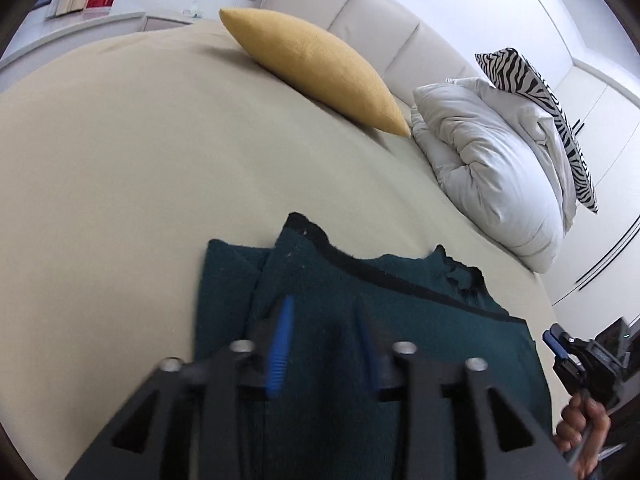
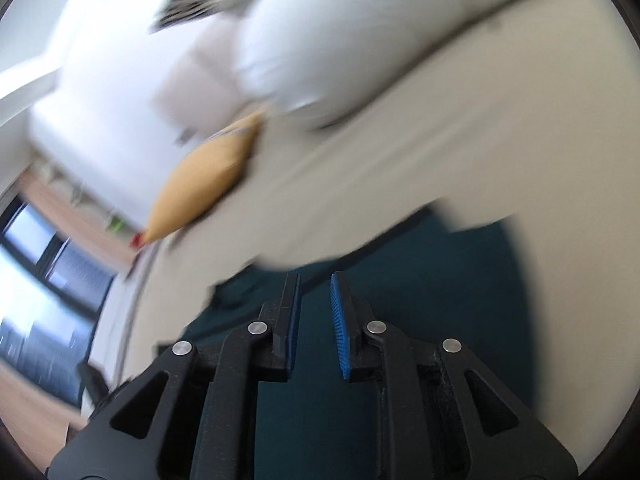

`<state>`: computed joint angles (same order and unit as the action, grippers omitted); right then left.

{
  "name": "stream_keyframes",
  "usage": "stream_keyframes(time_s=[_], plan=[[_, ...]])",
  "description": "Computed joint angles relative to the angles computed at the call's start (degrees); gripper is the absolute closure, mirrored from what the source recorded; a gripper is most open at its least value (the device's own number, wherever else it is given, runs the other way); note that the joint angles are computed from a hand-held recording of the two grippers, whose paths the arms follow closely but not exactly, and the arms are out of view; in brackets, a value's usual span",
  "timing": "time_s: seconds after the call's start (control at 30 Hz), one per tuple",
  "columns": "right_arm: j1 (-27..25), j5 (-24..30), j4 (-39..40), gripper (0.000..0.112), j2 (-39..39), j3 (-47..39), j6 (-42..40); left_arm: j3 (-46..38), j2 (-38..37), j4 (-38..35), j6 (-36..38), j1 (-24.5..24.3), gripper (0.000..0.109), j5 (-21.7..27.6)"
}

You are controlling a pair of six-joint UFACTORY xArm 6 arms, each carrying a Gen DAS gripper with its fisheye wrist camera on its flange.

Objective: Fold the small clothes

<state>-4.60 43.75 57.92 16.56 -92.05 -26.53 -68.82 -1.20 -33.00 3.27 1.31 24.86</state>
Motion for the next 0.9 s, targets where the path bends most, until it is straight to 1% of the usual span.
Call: stream_keyframes(time_s=[0.03, 0.07, 0.1, 0.13, 0.17, 0.2, 0.23, 0.27, 0.3, 0.33, 0.37, 0.4, 0.43, 0.47, 0.5, 0.53, 0.57, 0.6, 0.63, 0.67, 0.7, 0.73, 0.77, 0.8, 0.87, 0.9], plan=[[1.68, 2.8, 1.21, 0.09, -1.02, 0.64, -2.5, 0.41, -0.36, 2.02, -0.84, -0.09, 0.066, 0.1], [3.7, 5.28, 2.15, 0.082, -1.77, 1.42, -4.8, 0.55, -0.44, 5.29, -2.28, -0.44, 0.066, 0.17], [5.28, 7.54, 2.86, 0.07, -1.91, 1.83, -6.27, 1.07, -0.58, 7.22, -2.38, -0.78, 0.066, -0.71], [6.99, 10.21, 2.99, 0.065, -1.41, 1.88, -7.25, 1.62, -0.68, 6.74, -1.19, -0.81, 0.066, -1.38], [8.37, 11.65, 1.54, 0.062, -0.67, 1.58, -7.12, 1.87, -0.55, 3.87, 0.73, -0.6, 0.066, -1.36], [10.56, 10.75, -1.85, 0.062, -0.55, 2.83, -6.34, 2.18, -0.8, 1.11, 2.54, -0.32, 0.066, -1.33], [11.42, 8.48, -2.85, 0.063, -0.69, 3.84, -7.47, 2.11, -0.85, -2.22, 4.59, 0.06, 0.066, -0.89], [11.31, 7.22, -1.44, 0.067, -0.89, 4.53, -10.43, 1.87, -0.81, -4.97, 6.47, 0.52, 0.067, -0.05], [9.97, 8.04, 1.92, 0.074, -1.23, 5.17, -13.17, 1.96, -1.05, -6.7, 7.95, 0.84, 0.067, 0.51], [7.84, 9.83, 4.6, 0.081, -0.45, 4.61, -13.51, 2.29, -1.6, -8.37, 9.25, 1.24, 0.067, 1.03], [6.24, 10.78, 5.36, 0.089, 0.14, 4.02, -11.83, 2.59, -2.11, -9.27, 9.73, 1.58, 0.067, 1.5], [4.43, 9.34, 4.92, 0.088, 0.47, 3.83, -9.27, 3.05, -3.04, -10.19, 9.68, 2.05, 0.067, 2.22], [3.04, 6.71, 4.25, 0.088, -0.13, 4.7, -7.4, 3.48, -3.93, -10.46, 9.17, 2.24, 0.067, 2.52], [1.36, 5.11, 4.58, 0.086, -0.88, 5.71, -5.98, 4.72, -5.67, -9.58, 7.96, 2.45, 0.06, 2.28], [0.18, 3.41, 3.43, 0.085, -1.79, 6.61, -3.47, 6.9, -8.3, -6.47, 5.28, 2.68, 0.05, 1.2], [-0.63, 0.65, -0.04, 0.084, -3.19, 7.78, 0.55, 9.68, -11.38, -5.36, 4.19, 2.92, 0.045, -0.49], [-1.23, -0.43, -1.29, 0.079, -4.73, 9.1, 2.18, 11.02, -12.95, -4.64, 3.2, 3.17, 0.037, -1.12], [-1.83, -1.3, -0.52, 0.067, -7.3, 11.33, 1.4, 13.37, -15.64, -3.2, 1.08, 3.82, 0.032, -1.4], [-1.77, -2.29, -0.17, 0.061, -9.28, 13.09, 0.6, 15.13, -17.77, -3.62, 0.65, 4.62, 0.03, -0.55], [-1.4, -3.38, 0.18, 0.052, -11.46, 15.0, -0.5, 15.88, -18.71, -4.48, 1.06, 5.28, 0.029, 0.63], [-0.95, -3.23, 1.19, 0.047, -13.65, 16.69, -2.63, 16.59, -19.6, -5.64, 1.5, 6.27, 0.029, 3.06], [-0.08, -2.72, 1.88, 0.046, -15.39, 18.1, -3.71, 16.95, -19.9, -6.36, 1.71, 6.98, 0.029, 4.9], [0.15, -1.02, 2.73, 0.046, -16.13, 18.45, -4.92, 17.19, -19.99, -7.52, 2.01, 7.75, 0.029, 7.09], [1.98, 0.51, 3.57, 0.046, -16.78, 18.66, -4.93, 17.19, -19.89, -10.39, 2.91, 8.78, 0.029, 10.13], [3.8, 4.18, 5.54, 0.046, -17.31, 18.71, -5.12, 18.3, -21.1, -14.87, 4.57, 9.61, 0.028, 12.5], [5.34, 5.01, 6.45, 0.046, -18.49, 20.04, -5.13, 18.29, -21.33, -16.03, 5.29, 9.76, 0.028, 14.05]])
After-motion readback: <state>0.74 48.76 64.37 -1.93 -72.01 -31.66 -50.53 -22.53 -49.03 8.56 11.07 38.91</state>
